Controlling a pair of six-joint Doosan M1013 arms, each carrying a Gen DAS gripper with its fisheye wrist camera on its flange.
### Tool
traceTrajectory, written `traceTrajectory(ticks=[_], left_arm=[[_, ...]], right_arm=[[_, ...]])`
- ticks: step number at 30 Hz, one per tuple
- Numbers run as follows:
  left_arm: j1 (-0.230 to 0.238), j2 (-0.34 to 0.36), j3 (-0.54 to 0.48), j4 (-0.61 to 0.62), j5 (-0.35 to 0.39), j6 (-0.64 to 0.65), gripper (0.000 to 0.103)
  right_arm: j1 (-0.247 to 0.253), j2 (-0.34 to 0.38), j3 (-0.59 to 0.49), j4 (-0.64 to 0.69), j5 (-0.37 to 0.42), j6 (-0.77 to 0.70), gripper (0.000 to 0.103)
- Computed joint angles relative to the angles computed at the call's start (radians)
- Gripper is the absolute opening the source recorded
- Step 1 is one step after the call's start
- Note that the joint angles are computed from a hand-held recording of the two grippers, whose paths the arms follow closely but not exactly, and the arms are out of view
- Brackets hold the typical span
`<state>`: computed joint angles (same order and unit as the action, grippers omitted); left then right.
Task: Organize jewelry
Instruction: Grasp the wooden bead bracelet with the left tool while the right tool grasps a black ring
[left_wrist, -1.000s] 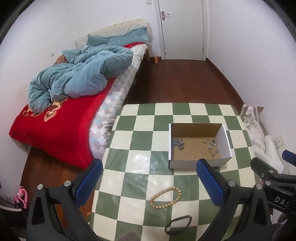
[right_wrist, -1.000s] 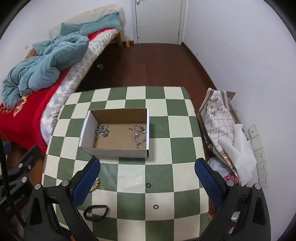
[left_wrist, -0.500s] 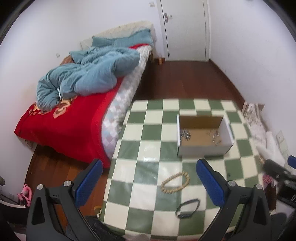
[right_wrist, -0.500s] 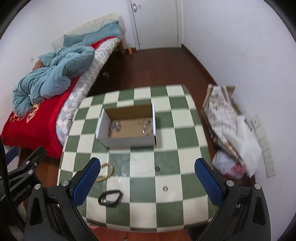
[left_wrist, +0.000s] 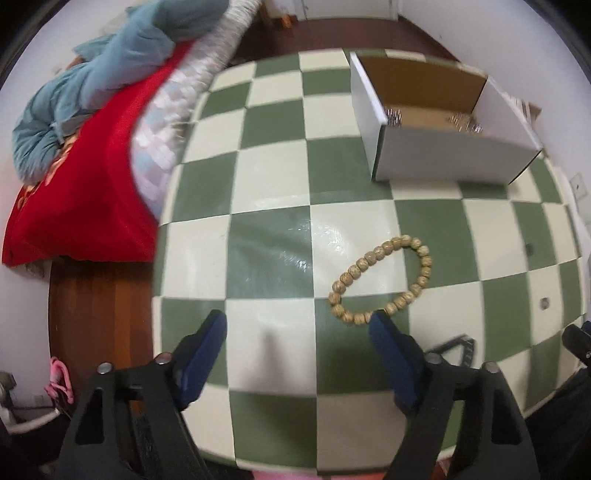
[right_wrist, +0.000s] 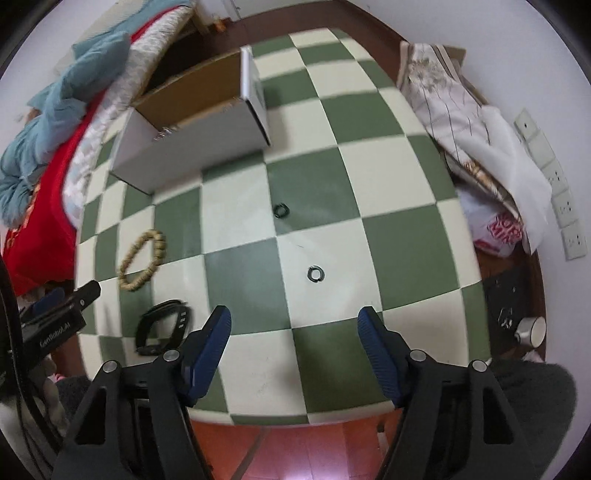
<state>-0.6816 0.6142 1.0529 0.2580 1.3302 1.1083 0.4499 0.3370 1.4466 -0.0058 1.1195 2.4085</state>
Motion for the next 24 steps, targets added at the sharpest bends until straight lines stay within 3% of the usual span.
traceTrajectory(ticks=[2, 6, 7, 8, 12, 14, 18, 24], left_arm=[[0.005, 0.026, -0.024, -0.004, 0.019, 0.035, 0.065], [0.012, 0.058, -0.057, -0.023, 0.035, 0.083, 0.060], [0.011, 0.063, -0.063, -0.024, 0.039, 0.096, 0.053], [0.012, 0.067, -0.066, -0.032, 0.040, 0.107, 0.039], [0.013, 0.068, -0.066, -0.058, 0.023, 0.122, 0.023], [0.015, 0.064, -0.059, -0.079, 0.012, 0.118, 0.007], [0.008, 0.048, -0.031, -0.057, -0.005, 0.106, 0.007], [0.003, 0.010, 0.031, -0.048, -0.031, 0.062, 0.007]], right_arm=[[-0.003, 0.010, 0.006, -0.017, -0.001, 0.044, 0.073], [-0.017, 0.021, 0.017, -0.007, 0.009, 0.062, 0.064], [-0.018, 0.022, 0.020, -0.008, 0.009, 0.059, 0.063], [-0.018, 0.022, 0.024, -0.006, 0.003, 0.055, 0.063], [-0.015, 0.029, 0.023, -0.023, -0.003, 0.048, 0.053], [-0.014, 0.033, 0.024, -0.030, -0.014, 0.040, 0.048], [-0.008, 0.045, 0.015, -0.045, -0.017, 0.031, 0.039], [0.012, 0.067, -0.015, -0.102, 0.014, 0.013, 0.035]])
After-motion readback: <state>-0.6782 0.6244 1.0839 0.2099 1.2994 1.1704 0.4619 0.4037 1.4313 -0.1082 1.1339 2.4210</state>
